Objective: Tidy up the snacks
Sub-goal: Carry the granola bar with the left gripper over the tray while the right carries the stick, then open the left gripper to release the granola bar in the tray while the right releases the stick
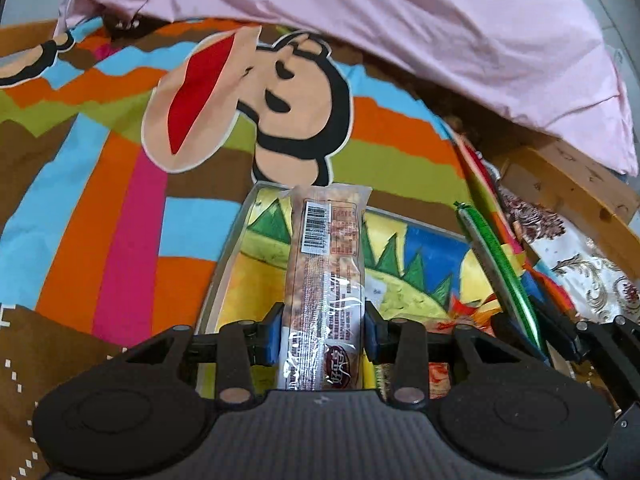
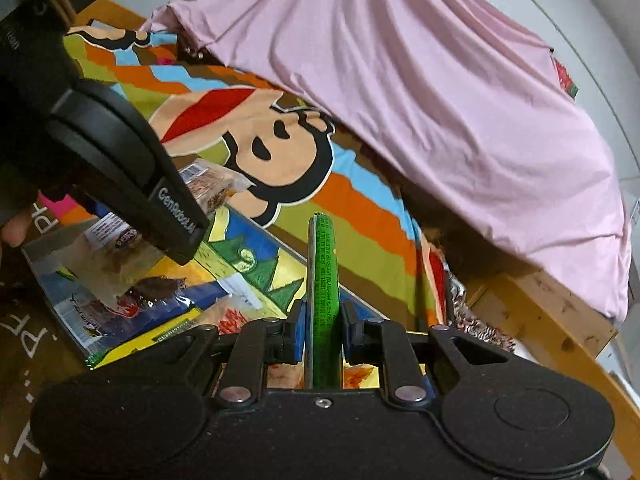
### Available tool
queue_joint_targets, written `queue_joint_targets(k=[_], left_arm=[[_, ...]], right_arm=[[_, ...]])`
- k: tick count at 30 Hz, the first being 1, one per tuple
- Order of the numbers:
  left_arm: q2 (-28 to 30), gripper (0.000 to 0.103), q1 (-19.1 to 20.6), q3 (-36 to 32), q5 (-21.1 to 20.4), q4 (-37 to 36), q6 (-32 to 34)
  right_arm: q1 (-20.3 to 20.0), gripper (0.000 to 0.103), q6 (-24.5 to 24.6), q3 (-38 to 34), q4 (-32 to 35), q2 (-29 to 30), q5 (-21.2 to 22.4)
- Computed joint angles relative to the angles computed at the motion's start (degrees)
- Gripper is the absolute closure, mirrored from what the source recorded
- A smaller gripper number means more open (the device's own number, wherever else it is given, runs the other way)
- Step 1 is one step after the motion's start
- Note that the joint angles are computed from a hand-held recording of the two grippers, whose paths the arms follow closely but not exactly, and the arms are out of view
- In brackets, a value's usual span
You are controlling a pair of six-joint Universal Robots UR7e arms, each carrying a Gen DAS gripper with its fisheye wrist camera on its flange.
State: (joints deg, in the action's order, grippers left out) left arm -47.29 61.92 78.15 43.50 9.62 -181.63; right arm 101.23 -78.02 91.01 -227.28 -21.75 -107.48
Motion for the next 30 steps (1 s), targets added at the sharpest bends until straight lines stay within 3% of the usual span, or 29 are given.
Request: queue_joint_targets(k=[9, 30], left_arm=[[2.43, 0.061, 1.30, -4.94, 0.89, 8.24, -5.32], [2.68, 0.061, 1.30, -5.00, 0.37, 8.04, -4.28]], right_arm=[[0.01, 0.084, 2.99, -1.64, 4.10, 0.60, -1.88], [-0.26, 0.084, 3.75, -1.69, 4.79, 0.82, -2.55]])
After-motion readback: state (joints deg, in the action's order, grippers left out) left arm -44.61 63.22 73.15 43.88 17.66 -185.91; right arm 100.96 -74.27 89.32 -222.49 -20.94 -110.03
